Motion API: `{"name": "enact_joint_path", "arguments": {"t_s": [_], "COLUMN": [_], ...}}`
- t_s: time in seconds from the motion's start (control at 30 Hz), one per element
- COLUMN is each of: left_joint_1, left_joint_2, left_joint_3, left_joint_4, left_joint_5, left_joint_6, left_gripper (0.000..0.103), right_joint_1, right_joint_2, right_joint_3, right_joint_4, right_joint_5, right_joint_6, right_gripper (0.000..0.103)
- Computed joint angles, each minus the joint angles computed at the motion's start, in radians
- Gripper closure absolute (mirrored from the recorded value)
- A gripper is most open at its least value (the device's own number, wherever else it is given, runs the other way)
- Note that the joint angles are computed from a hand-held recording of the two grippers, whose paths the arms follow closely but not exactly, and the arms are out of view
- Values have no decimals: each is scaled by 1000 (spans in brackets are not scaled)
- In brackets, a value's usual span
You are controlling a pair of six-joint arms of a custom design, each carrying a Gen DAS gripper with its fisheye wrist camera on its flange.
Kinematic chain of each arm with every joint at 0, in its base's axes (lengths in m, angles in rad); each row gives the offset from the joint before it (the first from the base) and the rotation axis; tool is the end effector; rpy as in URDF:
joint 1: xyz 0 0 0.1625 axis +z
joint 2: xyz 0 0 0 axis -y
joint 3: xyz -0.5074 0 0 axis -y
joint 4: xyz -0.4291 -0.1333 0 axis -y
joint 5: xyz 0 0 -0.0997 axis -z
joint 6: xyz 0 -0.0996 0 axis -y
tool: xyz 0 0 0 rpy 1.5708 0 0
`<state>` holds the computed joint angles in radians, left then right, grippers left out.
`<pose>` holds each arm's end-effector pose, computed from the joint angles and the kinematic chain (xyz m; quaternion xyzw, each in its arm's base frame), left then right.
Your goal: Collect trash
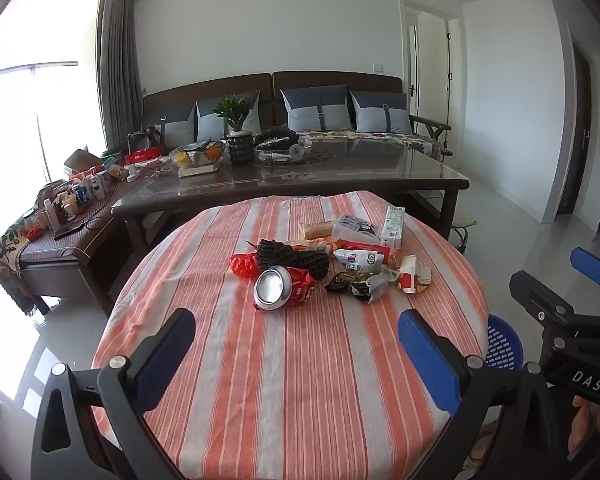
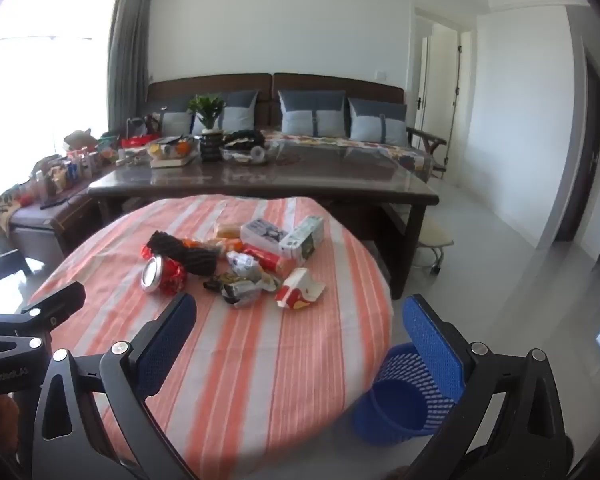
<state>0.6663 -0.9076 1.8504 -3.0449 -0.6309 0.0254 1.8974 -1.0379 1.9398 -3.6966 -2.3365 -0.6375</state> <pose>-0.4026 -0.5884 0.2150 0.2795 0.8223 -0.3978 0.2958 0.2615 -0.5716 0.3323 0.1618 -0.7722 0.4791 0.3846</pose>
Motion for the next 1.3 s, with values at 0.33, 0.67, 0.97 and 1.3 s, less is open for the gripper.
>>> {"name": "enact_joint_path", "arguments": {"t_s": [0.33, 0.67, 0.97, 1.3], "left_joint_1": [-5, -1, 0, -2], "left_joint_2": [-12, -2, -3, 0], "left_joint_3": [9, 2, 3, 4], "left_joint_4": [9, 21, 22, 23], "left_joint_5": [-2, -2, -2, -5], "left_joint_6": [-8, -12, -12, -13], "left_gripper": [0, 0, 0, 0], "right_joint_1": [3, -2, -2, -2], "right_joint_2": [1, 2, -9, -11], "right_joint_3": [4, 1, 6, 5], "right_joint_4": [7, 12, 20, 20], "right_joint_5": [-11, -6, -6, -7], "right_joint_6": [6, 10, 10, 7], "right_gripper": [0, 0, 0, 0]}}
